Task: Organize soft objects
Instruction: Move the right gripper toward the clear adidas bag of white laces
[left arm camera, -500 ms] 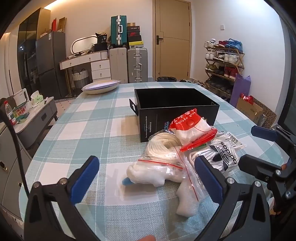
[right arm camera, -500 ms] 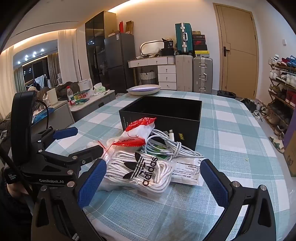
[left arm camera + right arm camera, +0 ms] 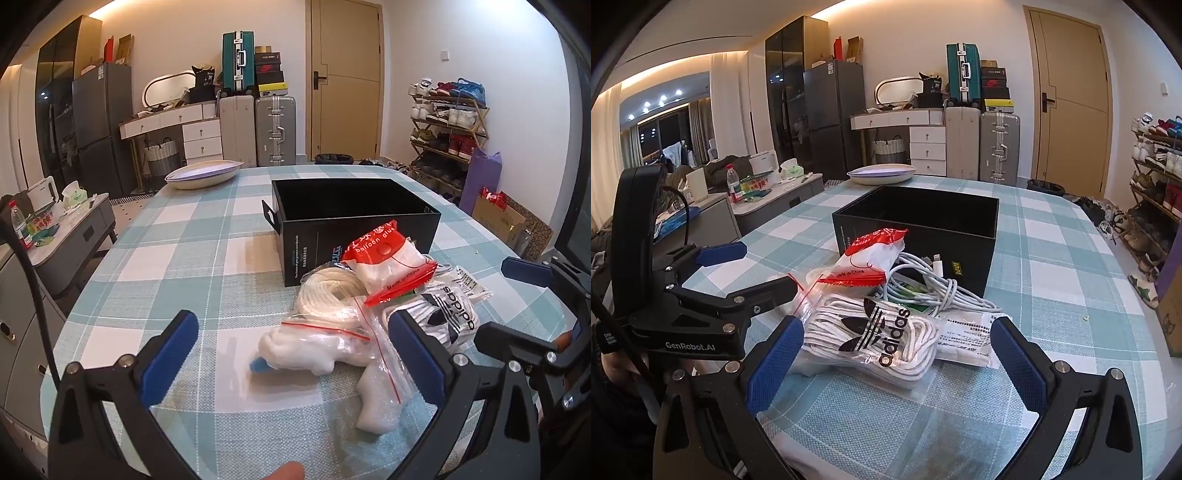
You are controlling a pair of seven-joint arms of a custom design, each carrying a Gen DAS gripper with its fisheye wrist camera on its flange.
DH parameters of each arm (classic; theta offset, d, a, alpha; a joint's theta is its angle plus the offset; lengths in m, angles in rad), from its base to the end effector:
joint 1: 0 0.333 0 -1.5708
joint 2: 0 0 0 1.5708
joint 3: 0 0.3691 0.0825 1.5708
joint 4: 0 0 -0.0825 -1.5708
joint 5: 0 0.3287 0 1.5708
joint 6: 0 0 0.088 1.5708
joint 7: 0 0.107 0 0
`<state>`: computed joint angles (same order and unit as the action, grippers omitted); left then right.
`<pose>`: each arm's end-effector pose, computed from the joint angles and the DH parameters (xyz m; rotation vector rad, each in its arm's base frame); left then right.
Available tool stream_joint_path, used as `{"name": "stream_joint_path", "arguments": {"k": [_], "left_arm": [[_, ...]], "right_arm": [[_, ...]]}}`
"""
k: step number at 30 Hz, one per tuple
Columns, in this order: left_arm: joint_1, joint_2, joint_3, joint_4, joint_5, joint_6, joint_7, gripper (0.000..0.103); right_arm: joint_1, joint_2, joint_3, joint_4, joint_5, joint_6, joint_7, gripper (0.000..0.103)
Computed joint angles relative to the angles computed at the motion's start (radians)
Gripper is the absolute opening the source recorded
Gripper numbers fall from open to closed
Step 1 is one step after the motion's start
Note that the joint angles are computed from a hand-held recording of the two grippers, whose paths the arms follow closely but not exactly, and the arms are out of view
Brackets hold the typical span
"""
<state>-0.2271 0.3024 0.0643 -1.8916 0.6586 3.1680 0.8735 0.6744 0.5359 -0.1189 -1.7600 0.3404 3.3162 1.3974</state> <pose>0.6121 -0.1626 0.5324 -1.5398 1.7817 -0.9590 0.5972 0.3525 0.4705 -1.8280 1.1971 -0.6122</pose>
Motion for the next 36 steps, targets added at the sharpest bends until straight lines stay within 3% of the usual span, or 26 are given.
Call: {"name": "stream_joint_path", "arguments": {"k": [3, 9, 17, 23, 28, 36], "left_arm": [[-0.001, 0.002, 0.006, 0.001, -0.002, 0.009, -0.002, 0.103], [-0.044, 0.004, 0.073, 0.006, 0.032, 0.025, -0.044, 0.103], [-0.057, 0.003, 0.091, 0.024, 0.087, -0.023, -0.093, 0.103], [-0.004, -0.001, 0.013, 0.050, 0.107, -0.145, -0.104, 0.103], [0.029, 0.000, -0.028, 0.064, 0.138, -0.203, -0.119, 0.103], [0.068, 0.008, -0.075, 0.072, 0.110, -0.231, -0.085, 0.103]], "right_arm": [[0.011, 0.003, -0.013, 0.003, 0.001, 0.000, 0.000, 0.103], [0.017, 0.002, -0.018, 0.005, 0.002, -0.005, 0.001, 0.103], [0.032, 0.010, -0.038, 0.014, 0.000, -0.016, 0.010, 0.103], [0.059, 0.018, -0.078, 0.023, -0.008, -0.032, 0.029, 0.103], [0.066, 0.023, -0.091, 0.027, -0.017, -0.040, 0.045, 0.103], [0.024, 0.025, -0.043, 0.041, -0.049, -0.060, 0.049, 0.103]]}}
